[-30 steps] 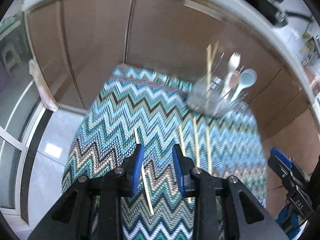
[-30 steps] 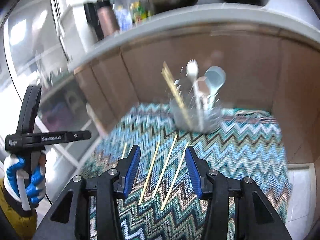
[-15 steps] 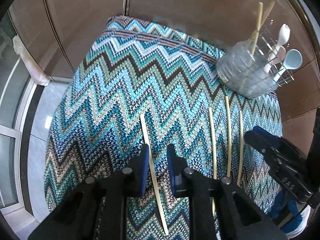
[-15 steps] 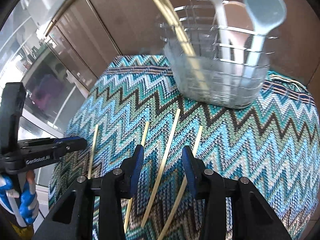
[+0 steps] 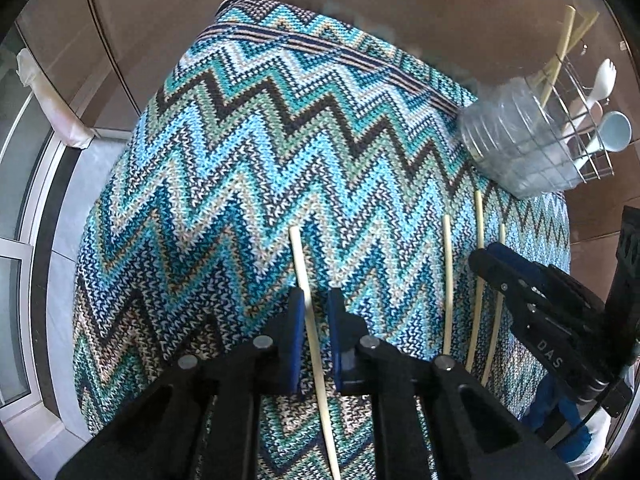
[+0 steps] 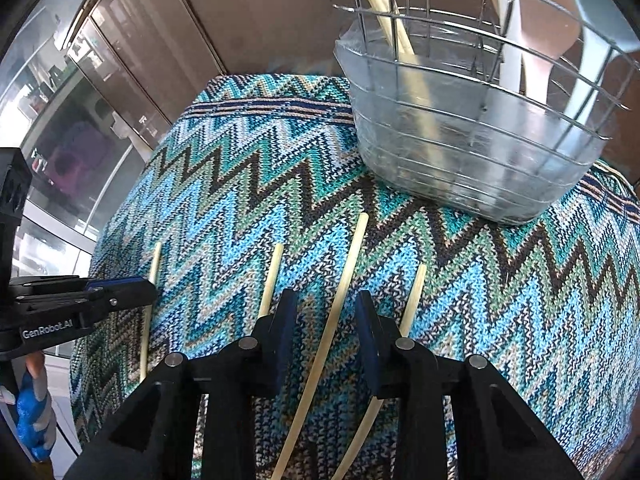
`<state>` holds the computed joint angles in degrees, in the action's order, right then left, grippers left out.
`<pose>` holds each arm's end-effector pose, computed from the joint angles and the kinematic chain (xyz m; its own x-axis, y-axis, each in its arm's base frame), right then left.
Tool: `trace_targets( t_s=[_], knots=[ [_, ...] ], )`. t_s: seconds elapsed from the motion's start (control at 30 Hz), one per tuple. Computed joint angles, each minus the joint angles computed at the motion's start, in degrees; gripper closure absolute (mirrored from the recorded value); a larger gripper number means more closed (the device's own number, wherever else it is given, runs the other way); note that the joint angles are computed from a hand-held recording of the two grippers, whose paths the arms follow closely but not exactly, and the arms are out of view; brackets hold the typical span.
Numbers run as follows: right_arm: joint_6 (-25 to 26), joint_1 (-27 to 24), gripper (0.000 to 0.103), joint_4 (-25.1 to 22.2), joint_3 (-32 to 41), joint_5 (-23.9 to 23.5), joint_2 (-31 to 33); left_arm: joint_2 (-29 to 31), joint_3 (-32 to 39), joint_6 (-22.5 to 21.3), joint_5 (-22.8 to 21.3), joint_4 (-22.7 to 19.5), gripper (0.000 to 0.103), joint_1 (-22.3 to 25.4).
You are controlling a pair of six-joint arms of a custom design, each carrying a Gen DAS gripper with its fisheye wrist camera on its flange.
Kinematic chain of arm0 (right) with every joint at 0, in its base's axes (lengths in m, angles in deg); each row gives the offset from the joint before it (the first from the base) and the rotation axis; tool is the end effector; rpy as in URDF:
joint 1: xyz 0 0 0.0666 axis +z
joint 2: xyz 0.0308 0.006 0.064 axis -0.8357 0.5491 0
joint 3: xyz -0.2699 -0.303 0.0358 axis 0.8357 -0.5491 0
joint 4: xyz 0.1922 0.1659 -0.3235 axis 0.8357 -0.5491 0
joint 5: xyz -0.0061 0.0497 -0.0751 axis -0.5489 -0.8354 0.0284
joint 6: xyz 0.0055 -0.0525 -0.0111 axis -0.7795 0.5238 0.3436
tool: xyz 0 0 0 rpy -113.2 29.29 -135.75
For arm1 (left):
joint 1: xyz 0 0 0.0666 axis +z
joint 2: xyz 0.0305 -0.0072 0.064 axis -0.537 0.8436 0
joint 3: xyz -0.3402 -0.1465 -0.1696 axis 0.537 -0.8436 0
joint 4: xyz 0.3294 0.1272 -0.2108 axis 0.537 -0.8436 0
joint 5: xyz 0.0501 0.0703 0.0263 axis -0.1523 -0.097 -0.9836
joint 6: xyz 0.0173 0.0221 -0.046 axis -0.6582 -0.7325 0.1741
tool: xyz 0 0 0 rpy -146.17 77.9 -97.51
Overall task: Organize utensils
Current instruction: 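Lower both open tools toward the remaining chopsticks on the mat, then grasp a bamboo chopstick with the left tool while the right tool grasps another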
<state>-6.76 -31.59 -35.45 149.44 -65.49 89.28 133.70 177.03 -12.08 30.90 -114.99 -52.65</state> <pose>0.4518 0.2082 0.4825 -0.8930 0.2878 -0.3461 0.2306 0.9529 0.1972 0.5251 -0.2037 0.4891 -0.9128 0.3800 -0.1496 0.4071 0.8758 -0.2594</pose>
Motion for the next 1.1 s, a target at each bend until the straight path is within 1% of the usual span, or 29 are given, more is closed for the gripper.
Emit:
trace_targets(
  t_s=[0.13, 0.2, 0.23, 0.27, 0.33, 0.37, 0.4, 0.47, 0.53, 0.67, 0.77, 0.87, 0.97, 1.1],
  knots=[
    [0.7, -0.3, 0.073, -0.6, 0.4, -0.3, 1.1, 0.8, 0.2, -0.1, -0.5, -0.7, 0.093, -0.1],
    [0.7, -0.4, 0.073, -0.7, 0.3, -0.4, 1.3, 1.0, 0.1, 0.3, -0.6, -0.6, 0.097, -0.2],
    [0.7, -0.4, 0.073, -0.6, 0.0, -0.3, 1.1, 1.1, 0.1, 0.6, -0.5, -0.5, 0.097, -0.2],
    [0.7, -0.4, 0.074, -0.6, 0.0, -0.2, 1.0, 1.2, 0.3, 1.1, -0.3, -0.6, 0.097, -0.2],
    [1.2, -0.3, 0.082, -1.0, 0.5, 0.2, 1.5, 1.3, 0.4, 1.8, -0.3, -0.5, 0.098, -0.3],
    [1.4, -0.3, 0.090, -1.4, 0.9, 0.6, 1.8, 1.4, 0.4, 2.0, -0.4, -0.4, 0.098, -0.3],
    [1.3, -0.3, 0.093, -1.0, 0.7, 0.5, 1.8, 1.3, 0.3, 2.2, -0.4, -0.2, 0.098, -0.3],
    [0.8, -0.7, 0.094, 0.0, 0.1, -0.5, 1.3, 0.9, -0.1, 2.9, -0.4, 0.3, 0.099, -0.3],
    [0.6, -1.0, 0.094, 0.8, -1.5, -1.1, -0.5, 0.3, -0.6, 3.4, -0.1, 1.0, 0.099, -0.1],
    [0.2, -0.7, 0.095, 2.7, -3.1, -1.0, -3.4, -1.7, -1.5, 3.4, 0.0, 2.3, 0.099, 0.4],
    [0.2, 0.3, 0.095, 4.3, -4.2, 0.2, -6.1, -3.6, -2.1, 3.2, 1.1, 3.7, 0.099, 0.8],
    [0.4, 1.9, 0.096, 4.8, -4.4, 2.7, -8.5, -6.2, -3.0, 3.3, 1.5, 5.2, 0.099, 0.9],
    [0.8, 4.1, 0.097, 3.8, -3.4, 5.9, -10.3, -9.1, -4.5, 4.0, 1.9, 7.1, 0.099, 0.6],
    [0.6, 7.0, 0.097, 3.4, -3.0, 9.4, -12.5, -12.8, -6.4, 5.1, 3.6, 9.2, 0.099, 0.6]
  ],
)
